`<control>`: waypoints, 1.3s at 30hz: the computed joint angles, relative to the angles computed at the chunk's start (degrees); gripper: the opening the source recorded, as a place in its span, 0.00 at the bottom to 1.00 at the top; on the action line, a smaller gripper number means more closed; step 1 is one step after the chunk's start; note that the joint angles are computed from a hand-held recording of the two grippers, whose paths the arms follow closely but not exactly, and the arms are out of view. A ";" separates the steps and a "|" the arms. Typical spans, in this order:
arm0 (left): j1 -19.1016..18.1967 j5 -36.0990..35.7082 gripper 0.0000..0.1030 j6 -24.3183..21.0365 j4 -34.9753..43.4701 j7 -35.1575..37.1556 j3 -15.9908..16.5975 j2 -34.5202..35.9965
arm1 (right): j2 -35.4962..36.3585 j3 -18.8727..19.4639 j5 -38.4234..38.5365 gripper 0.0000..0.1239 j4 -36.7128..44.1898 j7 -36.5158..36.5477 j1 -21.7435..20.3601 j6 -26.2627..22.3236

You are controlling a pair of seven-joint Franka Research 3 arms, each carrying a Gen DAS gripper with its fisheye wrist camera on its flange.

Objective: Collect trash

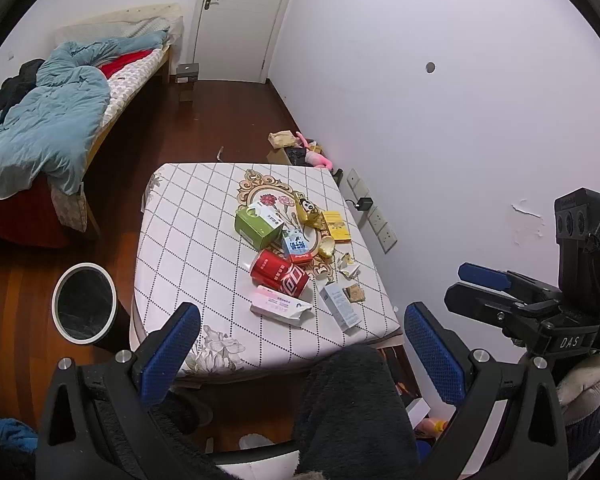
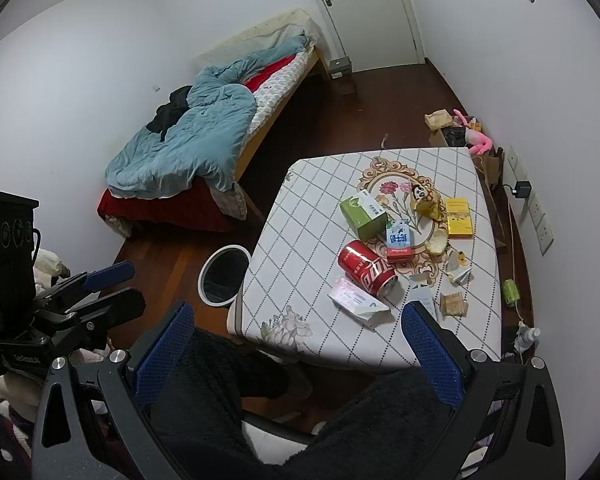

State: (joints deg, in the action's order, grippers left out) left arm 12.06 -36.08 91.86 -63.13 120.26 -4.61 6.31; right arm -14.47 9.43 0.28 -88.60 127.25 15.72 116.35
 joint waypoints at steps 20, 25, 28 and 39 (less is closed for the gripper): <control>-3.64 11.28 1.00 9.76 -6.09 -4.83 -0.66 -1.50 | -0.33 0.02 -2.26 0.83 -2.99 4.14 -0.85 2.20; -7.92 25.82 1.00 19.34 -12.50 -13.77 -1.45 1.49 | 1.97 0.17 -8.44 0.83 -5.91 7.63 -3.01 -2.59; -9.61 32.51 1.00 17.42 -11.70 -19.09 -1.76 6.67 | 4.73 -2.05 -7.49 0.81 -10.44 8.13 -3.42 -2.46; -10.25 29.03 0.99 -1.80 3.97 -34.78 -5.17 23.88 | 12.90 -6.43 0.75 0.45 -19.64 6.56 -3.67 3.31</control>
State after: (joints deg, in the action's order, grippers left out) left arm 1.80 -7.04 90.06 -59.16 85.48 -9.78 30.19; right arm -1.57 2.99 1.03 -108.24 133.82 12.05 119.66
